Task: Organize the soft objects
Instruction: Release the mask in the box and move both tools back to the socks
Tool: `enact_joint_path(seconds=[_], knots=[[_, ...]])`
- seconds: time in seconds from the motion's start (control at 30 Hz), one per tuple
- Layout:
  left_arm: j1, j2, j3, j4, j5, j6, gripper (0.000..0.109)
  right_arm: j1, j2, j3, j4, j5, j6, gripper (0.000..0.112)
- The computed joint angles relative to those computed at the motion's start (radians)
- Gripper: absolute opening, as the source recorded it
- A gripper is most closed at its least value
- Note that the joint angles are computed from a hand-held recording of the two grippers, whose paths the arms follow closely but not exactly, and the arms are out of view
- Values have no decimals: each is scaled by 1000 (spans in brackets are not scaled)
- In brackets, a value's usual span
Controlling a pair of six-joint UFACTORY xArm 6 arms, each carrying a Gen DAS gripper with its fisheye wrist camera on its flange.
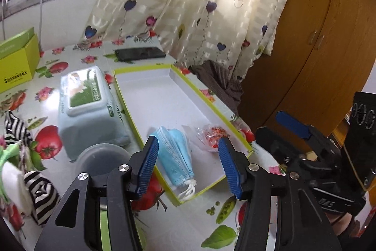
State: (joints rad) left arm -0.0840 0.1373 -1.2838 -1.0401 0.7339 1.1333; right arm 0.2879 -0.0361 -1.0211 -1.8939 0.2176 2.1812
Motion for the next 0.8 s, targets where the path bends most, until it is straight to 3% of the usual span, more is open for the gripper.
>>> enact_joint_path(seconds=[0.4, 0.8], knots=[[62, -195, 195, -235, -122, 273, 54, 91, -12, -19, -48, 1, -40, 86], [166, -268, 288, -296, -95, 347, 54, 156, 35, -82, -27, -21, -116, 86]])
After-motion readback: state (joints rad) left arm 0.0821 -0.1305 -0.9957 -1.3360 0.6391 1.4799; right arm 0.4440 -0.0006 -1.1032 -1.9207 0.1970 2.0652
